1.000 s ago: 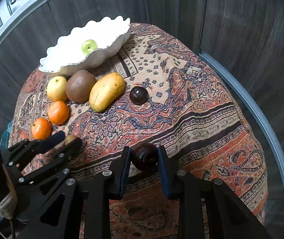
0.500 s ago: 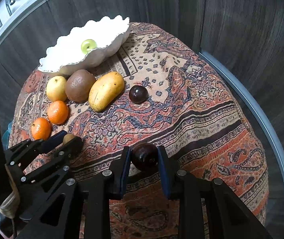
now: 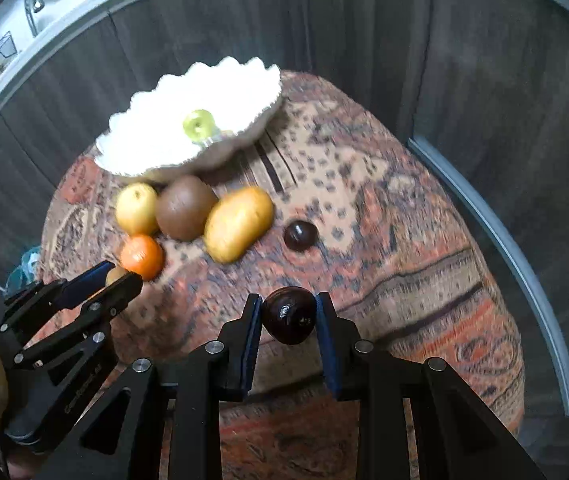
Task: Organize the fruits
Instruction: 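Carry both fruits over the white bowl and open both tools to release them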
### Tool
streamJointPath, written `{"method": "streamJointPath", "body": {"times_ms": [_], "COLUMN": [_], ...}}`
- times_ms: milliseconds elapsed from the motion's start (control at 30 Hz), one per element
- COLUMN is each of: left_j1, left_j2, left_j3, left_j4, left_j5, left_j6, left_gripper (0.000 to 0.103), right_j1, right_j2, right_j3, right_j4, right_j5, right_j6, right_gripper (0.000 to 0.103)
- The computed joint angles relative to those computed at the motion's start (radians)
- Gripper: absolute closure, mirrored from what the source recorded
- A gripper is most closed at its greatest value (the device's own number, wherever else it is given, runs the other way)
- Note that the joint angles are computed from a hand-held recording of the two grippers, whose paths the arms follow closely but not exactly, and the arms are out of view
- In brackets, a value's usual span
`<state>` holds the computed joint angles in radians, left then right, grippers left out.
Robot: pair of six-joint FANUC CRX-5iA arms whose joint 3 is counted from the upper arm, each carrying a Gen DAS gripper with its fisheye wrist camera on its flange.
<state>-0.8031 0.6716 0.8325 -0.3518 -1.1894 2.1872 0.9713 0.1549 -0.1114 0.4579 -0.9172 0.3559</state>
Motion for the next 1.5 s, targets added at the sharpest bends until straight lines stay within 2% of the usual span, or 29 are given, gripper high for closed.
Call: {"method": "streamJointPath", "body": {"times_ms": [367,567,767,1233,1500], "left_j1": [0.074,0.117,0.174,0.233,0.238], "left_j2": [-0.012,0.016,0.056,0.191,0.255], "left_j3": [0.045,0.107,0.156,0.33,0.431], "left_j4": [-0.063,-0.068,0.004,0.109,0.123], "left_j5": [0.026,0.017,0.029,-0.074,-0.145], "left_j6": [0.0,-0.032,-0.07,-0.181,-0.206], "left_gripper": [0.077,0.077,0.077,0.077,0.077], "right_j1": [-0.047,-0.08,-0.1,-0.132,-0.149], "right_j2": [0.132,0.229,0.323,0.485,0.527], "right_j3": [0.191,0.335,0.483,0.739,0.808], "right_j4": [0.1,0.066,0.001,-0.151,-0.2], "right_j5": [0.062,0.06,0.016,-0.121,-0.161], "right_j6": [0.082,0.166,0.249,0.403,0.455], "right_gripper": [0.075,0.075,0.075,0.075,0.075]}}
